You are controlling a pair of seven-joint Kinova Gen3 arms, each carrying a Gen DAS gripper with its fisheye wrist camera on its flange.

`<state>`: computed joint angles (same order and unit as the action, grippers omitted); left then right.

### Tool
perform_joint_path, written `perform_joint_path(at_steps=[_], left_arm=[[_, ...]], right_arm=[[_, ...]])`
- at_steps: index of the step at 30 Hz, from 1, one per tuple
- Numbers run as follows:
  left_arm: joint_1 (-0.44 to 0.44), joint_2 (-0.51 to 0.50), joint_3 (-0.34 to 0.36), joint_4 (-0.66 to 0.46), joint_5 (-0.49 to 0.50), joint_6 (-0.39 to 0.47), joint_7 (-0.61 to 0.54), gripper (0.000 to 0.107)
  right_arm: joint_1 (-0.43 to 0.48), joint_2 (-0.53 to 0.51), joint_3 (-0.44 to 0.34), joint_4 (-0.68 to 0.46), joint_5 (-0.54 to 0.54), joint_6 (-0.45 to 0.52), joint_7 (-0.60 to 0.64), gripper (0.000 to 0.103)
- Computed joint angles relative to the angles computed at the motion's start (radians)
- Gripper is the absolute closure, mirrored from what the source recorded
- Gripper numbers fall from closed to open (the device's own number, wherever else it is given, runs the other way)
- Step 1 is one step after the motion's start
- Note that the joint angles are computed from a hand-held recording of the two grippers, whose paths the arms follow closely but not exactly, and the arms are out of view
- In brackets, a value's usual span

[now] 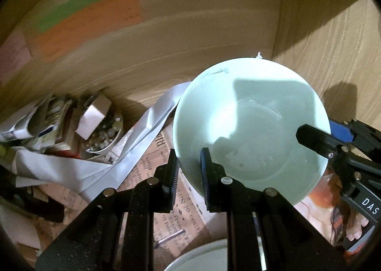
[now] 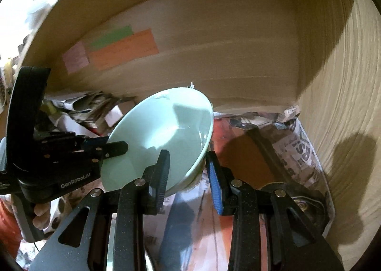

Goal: Organize plates and bowls
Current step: 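Lift the mint green bowl with both grippers and carry it toward the stack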

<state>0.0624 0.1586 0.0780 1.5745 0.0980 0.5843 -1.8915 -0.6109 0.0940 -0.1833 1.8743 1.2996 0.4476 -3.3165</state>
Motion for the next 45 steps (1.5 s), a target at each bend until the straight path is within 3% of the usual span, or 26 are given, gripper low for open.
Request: perform_joint_path(at_steps=[10,22,37,45], left_arm=[[-0.087,-0.128,-0.028,0.161,0.216,-0.077,-0.191,0.090],[-0.089,-0.277,-0.169,0.330,0.430,-0.126,-0.399,0.090],[-0.045,-0.414,-0.337,0.480,0.519,-0.149,-0.505,0.090],[-0.019,-0.481,-0.418,0.549,0.504,-0.173,-0.501,0.090]], right_arm=[[-0.056,-0.015,-0.049,-0.013,0.045,0.072,-0.015,0.074],[-0.140,0.015,-0.082,-0.049,0.076,0.113,-0.016,0.074],[-0.238,0.065,-0.081,-0.096,0.078,0.123,0.002,0.074],[-0.279,0.106,-0.063,-0.132,0.050,0.085,0.048,0.074]])
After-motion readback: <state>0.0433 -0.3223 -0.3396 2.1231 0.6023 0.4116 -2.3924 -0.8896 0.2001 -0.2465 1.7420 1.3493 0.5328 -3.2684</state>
